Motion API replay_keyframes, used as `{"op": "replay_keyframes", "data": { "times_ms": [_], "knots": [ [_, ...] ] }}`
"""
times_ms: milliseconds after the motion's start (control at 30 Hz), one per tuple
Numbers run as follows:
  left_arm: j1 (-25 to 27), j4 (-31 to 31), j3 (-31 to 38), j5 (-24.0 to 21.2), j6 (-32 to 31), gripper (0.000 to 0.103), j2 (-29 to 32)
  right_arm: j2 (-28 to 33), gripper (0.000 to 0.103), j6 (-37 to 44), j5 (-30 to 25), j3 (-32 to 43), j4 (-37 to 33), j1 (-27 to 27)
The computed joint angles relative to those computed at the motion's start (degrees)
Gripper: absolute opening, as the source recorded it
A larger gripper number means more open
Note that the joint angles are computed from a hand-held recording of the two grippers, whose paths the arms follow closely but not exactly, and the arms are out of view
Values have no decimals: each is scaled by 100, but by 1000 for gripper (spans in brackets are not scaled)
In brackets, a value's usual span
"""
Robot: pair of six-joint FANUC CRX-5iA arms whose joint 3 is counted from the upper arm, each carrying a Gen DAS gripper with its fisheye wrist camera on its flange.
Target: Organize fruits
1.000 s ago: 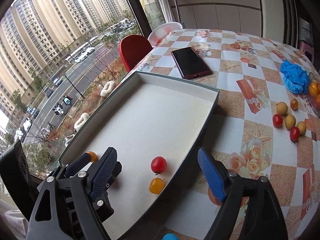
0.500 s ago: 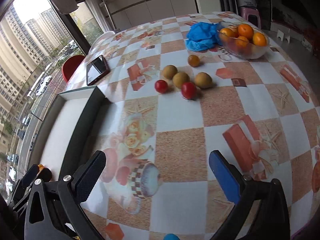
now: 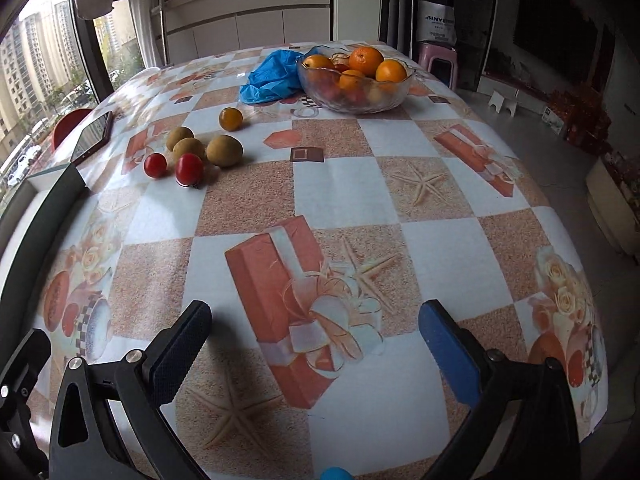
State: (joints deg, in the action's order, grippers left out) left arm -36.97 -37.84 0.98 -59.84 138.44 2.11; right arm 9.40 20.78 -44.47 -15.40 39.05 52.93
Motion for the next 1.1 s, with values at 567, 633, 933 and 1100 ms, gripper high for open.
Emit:
{"op": "replay_keyframes", "data": {
  "times_ms": [567, 633, 933, 1100],
  "knots": [
    [925, 1021, 180, 427, -666, 102, 591, -25, 103, -19, 92, -77, 68, 5],
    [927, 1021, 174, 426, -671, 102, 585, -25, 103, -15, 94, -75, 64, 3],
    [932, 1024, 183, 423, -676, 102, 590, -23, 103, -20, 100, -77, 67, 3],
    [932, 1023, 184, 422, -675, 102, 590, -19, 103, -17, 102, -76, 68, 4]
  ]
}}
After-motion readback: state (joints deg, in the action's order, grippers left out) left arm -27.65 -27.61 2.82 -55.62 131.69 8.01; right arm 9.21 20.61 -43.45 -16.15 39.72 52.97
